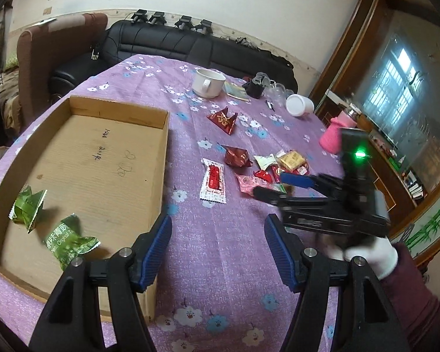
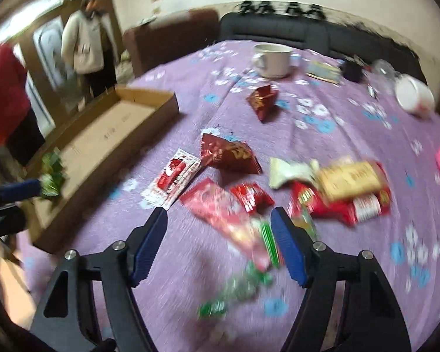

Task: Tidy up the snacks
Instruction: 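Grasp the pink candy stick packet with the right gripper while the left grasps the red-and-white packet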

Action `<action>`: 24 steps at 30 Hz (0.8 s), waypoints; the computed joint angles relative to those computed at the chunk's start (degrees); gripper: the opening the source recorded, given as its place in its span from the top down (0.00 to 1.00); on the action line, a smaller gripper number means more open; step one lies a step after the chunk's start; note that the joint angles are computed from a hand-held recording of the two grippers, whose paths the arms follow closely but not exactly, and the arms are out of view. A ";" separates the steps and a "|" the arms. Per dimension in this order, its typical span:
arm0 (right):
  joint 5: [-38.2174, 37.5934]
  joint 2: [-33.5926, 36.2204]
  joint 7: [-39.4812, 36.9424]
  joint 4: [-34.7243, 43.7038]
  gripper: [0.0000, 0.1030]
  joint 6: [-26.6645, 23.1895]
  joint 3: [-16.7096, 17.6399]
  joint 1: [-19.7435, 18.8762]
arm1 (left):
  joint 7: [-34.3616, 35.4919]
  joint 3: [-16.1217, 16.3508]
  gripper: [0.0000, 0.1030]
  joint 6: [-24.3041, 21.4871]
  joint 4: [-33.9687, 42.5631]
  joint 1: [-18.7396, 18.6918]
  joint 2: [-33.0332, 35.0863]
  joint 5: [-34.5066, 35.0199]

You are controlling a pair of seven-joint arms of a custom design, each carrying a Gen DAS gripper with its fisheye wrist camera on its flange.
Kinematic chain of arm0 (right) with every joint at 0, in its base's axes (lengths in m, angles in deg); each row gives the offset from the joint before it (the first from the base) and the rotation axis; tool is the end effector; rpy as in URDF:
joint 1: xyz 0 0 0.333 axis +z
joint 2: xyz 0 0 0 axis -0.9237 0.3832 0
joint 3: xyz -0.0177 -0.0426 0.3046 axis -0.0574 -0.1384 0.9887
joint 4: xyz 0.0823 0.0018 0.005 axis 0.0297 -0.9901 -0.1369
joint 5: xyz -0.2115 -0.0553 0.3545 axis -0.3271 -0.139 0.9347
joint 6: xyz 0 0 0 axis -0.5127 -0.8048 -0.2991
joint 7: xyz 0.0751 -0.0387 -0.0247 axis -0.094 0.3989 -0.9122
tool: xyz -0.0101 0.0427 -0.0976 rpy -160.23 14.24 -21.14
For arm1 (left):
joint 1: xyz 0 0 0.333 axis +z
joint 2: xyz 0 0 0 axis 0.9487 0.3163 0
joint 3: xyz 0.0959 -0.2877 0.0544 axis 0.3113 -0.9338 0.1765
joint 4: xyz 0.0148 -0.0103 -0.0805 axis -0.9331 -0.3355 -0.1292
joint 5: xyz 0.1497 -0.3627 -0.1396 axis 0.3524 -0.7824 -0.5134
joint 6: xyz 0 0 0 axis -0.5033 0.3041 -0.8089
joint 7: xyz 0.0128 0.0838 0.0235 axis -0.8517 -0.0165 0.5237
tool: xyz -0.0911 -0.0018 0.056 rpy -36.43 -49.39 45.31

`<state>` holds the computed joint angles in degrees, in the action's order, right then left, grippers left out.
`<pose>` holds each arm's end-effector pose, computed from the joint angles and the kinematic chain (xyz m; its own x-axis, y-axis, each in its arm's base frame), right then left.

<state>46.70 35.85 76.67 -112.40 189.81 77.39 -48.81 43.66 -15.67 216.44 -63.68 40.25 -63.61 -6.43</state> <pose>0.6495 0.3407 0.3826 0.6095 -0.7909 -0.0544 -0.6358 -0.4467 -0.6294 0.5069 -0.4573 0.4220 -0.0290 -0.9453 0.3250 -0.7068 -0.2105 -0.6753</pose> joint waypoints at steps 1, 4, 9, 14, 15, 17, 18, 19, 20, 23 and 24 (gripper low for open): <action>-2.62 1.47 1.41 1.94 0.30 -1.48 -1.90 1.89 | 0.31 -0.08 0.36 -0.18 0.04 0.03 0.02 -0.19; -6.18 3.94 3.94 4.81 0.32 -3.67 -3.98 3.79 | 1.01 -0.14 0.36 -0.18 0.19 0.28 0.34 -0.95; -0.55 2.75 2.40 3.37 0.67 -5.01 0.18 -0.22 | 4.32 -0.07 0.36 1.56 2.12 0.62 2.44 -4.05; 2.61 -2.61 2.83 -4.37 0.68 -0.50 0.64 -1.04 | 12.56 -0.24 0.37 1.28 7.02 0.45 6.19 -9.64; 3.46 -3.10 2.72 -5.16 0.68 0.58 0.86 -1.35 | 15.86 -0.63 0.37 -0.02 9.43 0.43 7.89 -11.48; 8.24 -4.01 -0.35 -7.23 0.68 4.30 3.83 -4.19 | 21.28 -0.87 0.39 -2.72 14.03 0.06 11.13 -14.68; 11.87 -4.10 -3.45 -7.86 0.68 5.73 6.50 -6.63 | 24.51 -1.21 0.43 -4.65 17.41 0.01 13.50 -16.67; 15.68 -3.97 -6.53 -8.13 0.68 6.46 9.09 -9.07 | 26.28 -1.05 0.46 -5.71 19.23 -0.24 14.79 -18.05; 18.48 -3.74 -8.76 -8.17 0.68 6.81 10.59 -10.49 | 28.88 -1.25 0.49 -7.78 22.49 -0.31 17.02 -20.05; 25.21 -2.99 -13.81 -7.66 0.68 6.01 12.93 -12.95 | 33.67 -0.10 0.50 -13.12 30.19 -1.65 22.10 -23.69; 26.74 -2.79 -14.72 -7.18 0.68 5.11 12.88 -13.08 | 35.15 0.40 0.50 -15.01 32.95 -2.15 23.88 -24.78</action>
